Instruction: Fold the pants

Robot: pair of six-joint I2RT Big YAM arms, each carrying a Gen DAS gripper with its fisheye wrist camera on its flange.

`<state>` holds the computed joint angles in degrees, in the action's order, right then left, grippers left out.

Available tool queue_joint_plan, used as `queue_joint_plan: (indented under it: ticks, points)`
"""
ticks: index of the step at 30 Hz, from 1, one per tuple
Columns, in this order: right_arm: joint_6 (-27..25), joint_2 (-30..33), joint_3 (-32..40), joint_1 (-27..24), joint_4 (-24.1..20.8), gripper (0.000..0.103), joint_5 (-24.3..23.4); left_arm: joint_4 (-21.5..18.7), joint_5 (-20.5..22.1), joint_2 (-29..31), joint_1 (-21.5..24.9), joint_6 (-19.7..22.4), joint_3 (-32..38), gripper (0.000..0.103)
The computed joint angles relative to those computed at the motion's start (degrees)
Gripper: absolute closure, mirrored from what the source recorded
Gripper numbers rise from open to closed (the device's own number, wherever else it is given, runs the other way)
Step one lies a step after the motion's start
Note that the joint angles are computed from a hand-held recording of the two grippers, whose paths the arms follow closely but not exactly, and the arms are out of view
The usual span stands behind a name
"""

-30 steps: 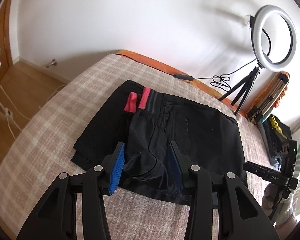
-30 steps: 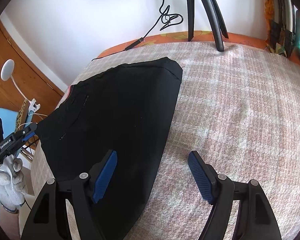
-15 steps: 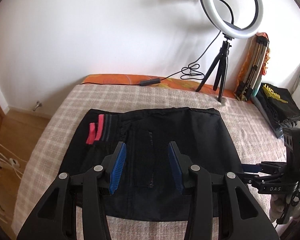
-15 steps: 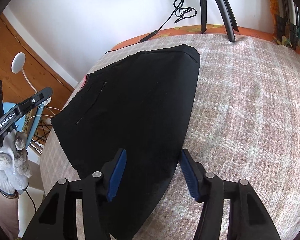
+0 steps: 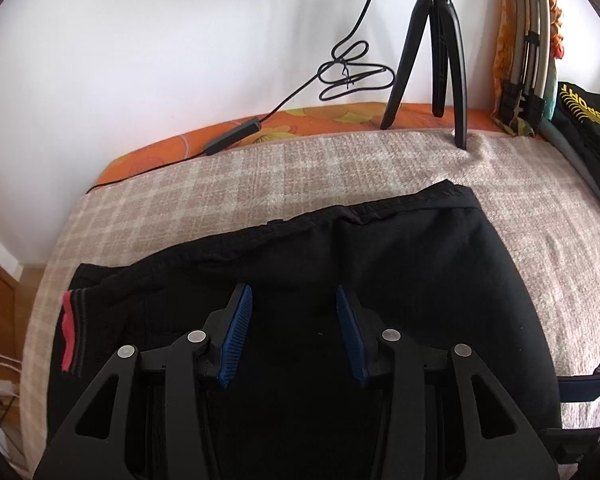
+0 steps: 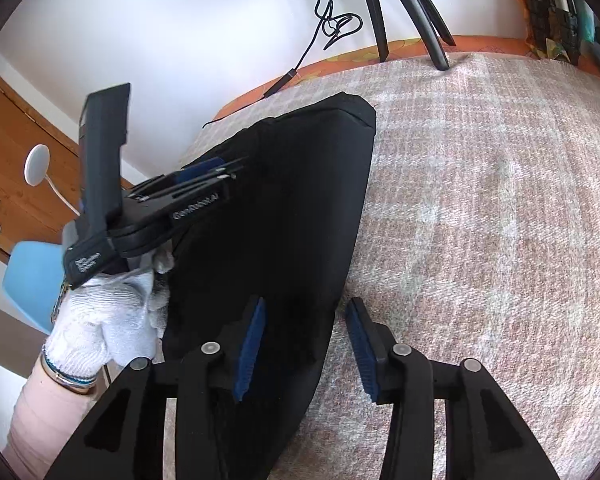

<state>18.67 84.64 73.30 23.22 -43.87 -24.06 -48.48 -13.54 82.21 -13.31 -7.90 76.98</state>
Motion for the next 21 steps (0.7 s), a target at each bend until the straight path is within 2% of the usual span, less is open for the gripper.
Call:
queue_joint_plan:
  ticks: [1, 2, 5, 6, 8, 10, 12, 14, 17, 18, 20, 21]
  points:
    - [-0.11, 0.09, 0.21, 0.03, -0.12, 0.054, -0.02, 1.49, -0.04, -0.46, 0.08, -0.02, -0.93, 0.059]
    - [-0.49, 0.14, 0.19, 0.28, 0.14, 0.054, 0.39, 1.26, 0.17, -0.45, 0.14, -0.08, -0.83, 0.059]
    - [-1.82, 1.31, 1.57, 1.22, -0.41, 0.071, 2.01, -1.29, 0.71, -0.45, 0.27, -0.4, 0.29, 0.059]
    - [-1.57, 1.58, 1.84, 1.36, -0.47, 0.072, 2.04, -2.77, 1.13, -0.88, 0.33, -0.63, 0.62, 0.06]
    - [-0.49, 1.85, 1.91, 0.58, -0.52, 0.072, -0.32, -3.87, 2.24, -3.25, 0.43, -0.37, -0.46, 0.06]
    - [0.89, 1.9, 1.83, -0.19, -0.84, 0.072, -2.76, -4.33, 1.01, -6.45, 0.13, 0.68, -3.06, 0.06]
    - [1.47, 1.59, 1.31, -0.78, -0.9, 0.066, -4.21, -5.12, 0.38, -9.3, 0.18, 1.91, -6.17, 0.059]
    - [1.93, 1.06, 0.67, -0.77, -0.4, 0.062, -4.57, -5.57, 0.57, -12.6, 0.45, 1.9, -9.8, 0.059]
    - [1.41, 0.24, -0.38, 0.96, 1.5, 0.061, -1.52, -4.21, 0.55, -17.96, 0.68, 0.87, -15.03, 0.059]
    - [1.07, 0.24, -0.29, 1.46, 1.62, 0.072, -0.56, -3.17, 0.31, -19.63, 0.52, 1.18, -16.75, 0.059]
    - [1.38, 1.0, 0.62, 2.07, 1.19, 0.089, 0.59, -0.75, -0.87, -21.6, 0.1, 2.42, -19.41, 0.059]
    - [2.37, 1.23, 0.71, 1.78, 1.68, 0.096, -0.35, 0.28, -1.34, -22.34, -0.22, 2.68, -20.29, 0.059]
